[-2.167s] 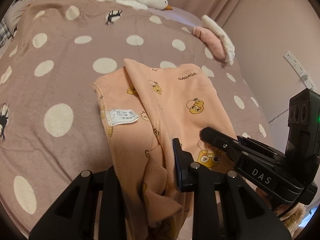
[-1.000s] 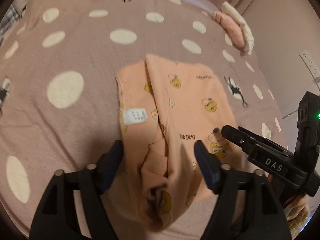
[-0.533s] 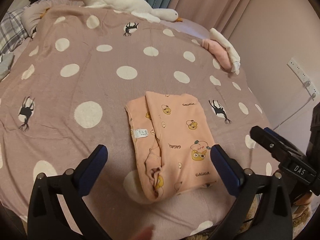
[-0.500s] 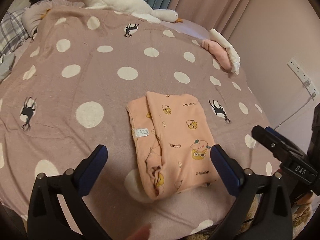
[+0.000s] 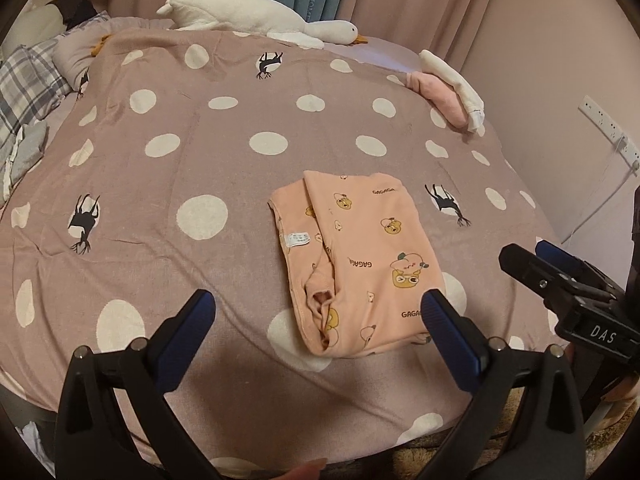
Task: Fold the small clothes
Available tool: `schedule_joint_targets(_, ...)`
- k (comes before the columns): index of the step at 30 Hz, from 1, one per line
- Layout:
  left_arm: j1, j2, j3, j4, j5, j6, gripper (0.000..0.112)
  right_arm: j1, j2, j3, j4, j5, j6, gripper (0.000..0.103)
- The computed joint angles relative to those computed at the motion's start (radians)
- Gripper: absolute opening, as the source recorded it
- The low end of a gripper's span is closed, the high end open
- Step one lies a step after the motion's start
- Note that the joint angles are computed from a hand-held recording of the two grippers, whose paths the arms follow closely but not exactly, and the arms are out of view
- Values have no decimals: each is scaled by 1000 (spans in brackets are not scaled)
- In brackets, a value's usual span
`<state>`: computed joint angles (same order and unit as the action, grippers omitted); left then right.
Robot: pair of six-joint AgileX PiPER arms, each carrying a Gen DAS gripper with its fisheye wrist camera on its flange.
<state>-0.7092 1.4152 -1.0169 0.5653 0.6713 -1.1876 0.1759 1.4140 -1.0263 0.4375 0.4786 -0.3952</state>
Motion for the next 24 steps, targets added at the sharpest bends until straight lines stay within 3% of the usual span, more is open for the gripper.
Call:
schedule_joint_targets(11,-39,-8,2,64,51,-52,103,29,-12,17,-92,-9,86,102)
schedule_joint_targets(16,-41,-12,5,62,63,-56,103,57,-12,23,-212,-31,195,102)
schedule_joint_targets(24,-49,-17,12,64,68,-62,103,59,-8,23,-185,-23,167,102)
